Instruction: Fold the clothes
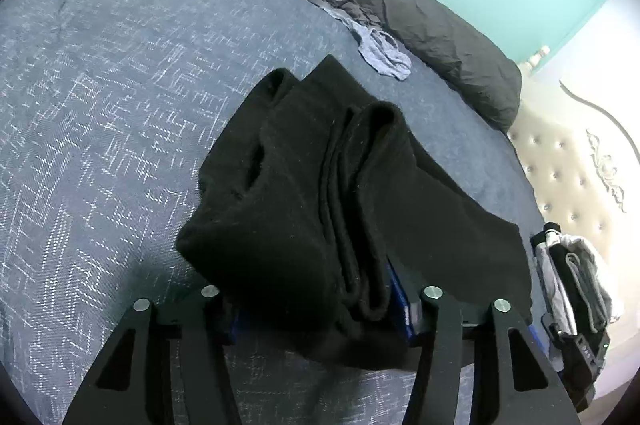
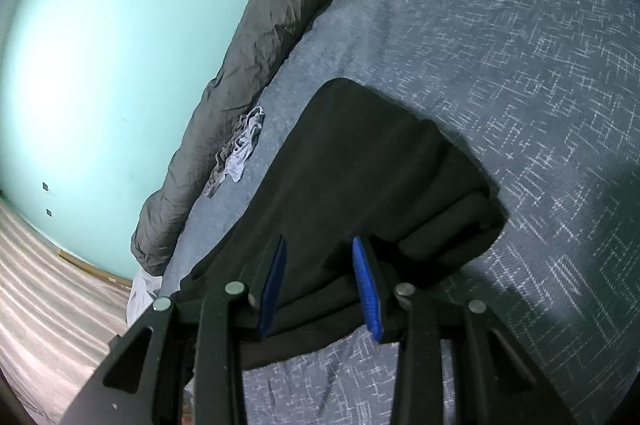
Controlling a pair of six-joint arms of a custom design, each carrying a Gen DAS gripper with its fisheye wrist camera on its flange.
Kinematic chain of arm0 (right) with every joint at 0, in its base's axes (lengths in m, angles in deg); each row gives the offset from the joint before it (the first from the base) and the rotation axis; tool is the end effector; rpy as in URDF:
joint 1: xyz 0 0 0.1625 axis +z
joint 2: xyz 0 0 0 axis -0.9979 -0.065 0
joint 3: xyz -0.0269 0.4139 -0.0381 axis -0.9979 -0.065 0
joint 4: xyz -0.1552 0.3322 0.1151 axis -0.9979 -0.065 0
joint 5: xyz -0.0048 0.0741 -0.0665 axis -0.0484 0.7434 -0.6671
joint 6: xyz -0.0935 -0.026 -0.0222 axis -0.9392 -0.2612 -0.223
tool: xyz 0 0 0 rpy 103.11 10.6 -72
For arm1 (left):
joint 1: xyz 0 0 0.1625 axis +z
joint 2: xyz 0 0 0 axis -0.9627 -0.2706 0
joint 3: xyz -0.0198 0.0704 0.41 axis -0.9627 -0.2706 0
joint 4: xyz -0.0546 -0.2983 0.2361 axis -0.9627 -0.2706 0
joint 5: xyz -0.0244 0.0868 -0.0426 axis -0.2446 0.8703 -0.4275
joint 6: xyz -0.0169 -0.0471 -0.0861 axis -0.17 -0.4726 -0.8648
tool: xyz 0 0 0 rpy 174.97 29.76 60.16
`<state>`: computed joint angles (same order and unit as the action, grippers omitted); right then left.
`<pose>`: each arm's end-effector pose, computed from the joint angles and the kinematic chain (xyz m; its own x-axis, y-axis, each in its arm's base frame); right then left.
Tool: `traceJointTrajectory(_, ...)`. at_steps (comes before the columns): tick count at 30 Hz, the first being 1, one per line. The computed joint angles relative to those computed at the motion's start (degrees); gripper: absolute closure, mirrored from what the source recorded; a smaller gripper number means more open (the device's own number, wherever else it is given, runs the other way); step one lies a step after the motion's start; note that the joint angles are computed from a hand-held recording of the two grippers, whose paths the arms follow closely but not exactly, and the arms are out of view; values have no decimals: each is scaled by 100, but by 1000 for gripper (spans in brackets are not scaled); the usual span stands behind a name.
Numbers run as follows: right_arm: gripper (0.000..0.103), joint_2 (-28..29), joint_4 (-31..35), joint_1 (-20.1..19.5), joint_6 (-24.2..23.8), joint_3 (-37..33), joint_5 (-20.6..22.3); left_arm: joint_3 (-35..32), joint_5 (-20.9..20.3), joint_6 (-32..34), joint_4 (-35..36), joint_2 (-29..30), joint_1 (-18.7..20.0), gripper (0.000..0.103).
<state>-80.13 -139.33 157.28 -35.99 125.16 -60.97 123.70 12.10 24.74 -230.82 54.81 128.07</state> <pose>-0.0405 -0.5884 0.4239 -0.9783 0.1674 -0.1220 0.1975 0.5763 -0.7930 -0.3168 -0.7397 0.0778 -0.9795 0.0049 -0.2013 0.1261 0.7946 -0.5939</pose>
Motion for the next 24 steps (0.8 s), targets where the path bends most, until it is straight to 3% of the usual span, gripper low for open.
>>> traceJointTrajectory(4,68,-5,30,-2,7,-4,-29,-8,-19,170,-55,-50,-73,62)
traceJointTrajectory(9,68,-6,60,0,24,-10,-60,-145,-119,181,14,-1,-58,63)
traceJointTrajectory(12,68,-11,69,-10,37,-8,-45,-174,-114,14,112,20,-8,58)
traceJointTrajectory(16,68,-11,86,-15,55,-12,-39,-124,-241,-291,244,13,80,38)
traceJointTrajectory(24,68,8,43,0,90,-4,-66,-295,-335,-253,167,176,118,38)
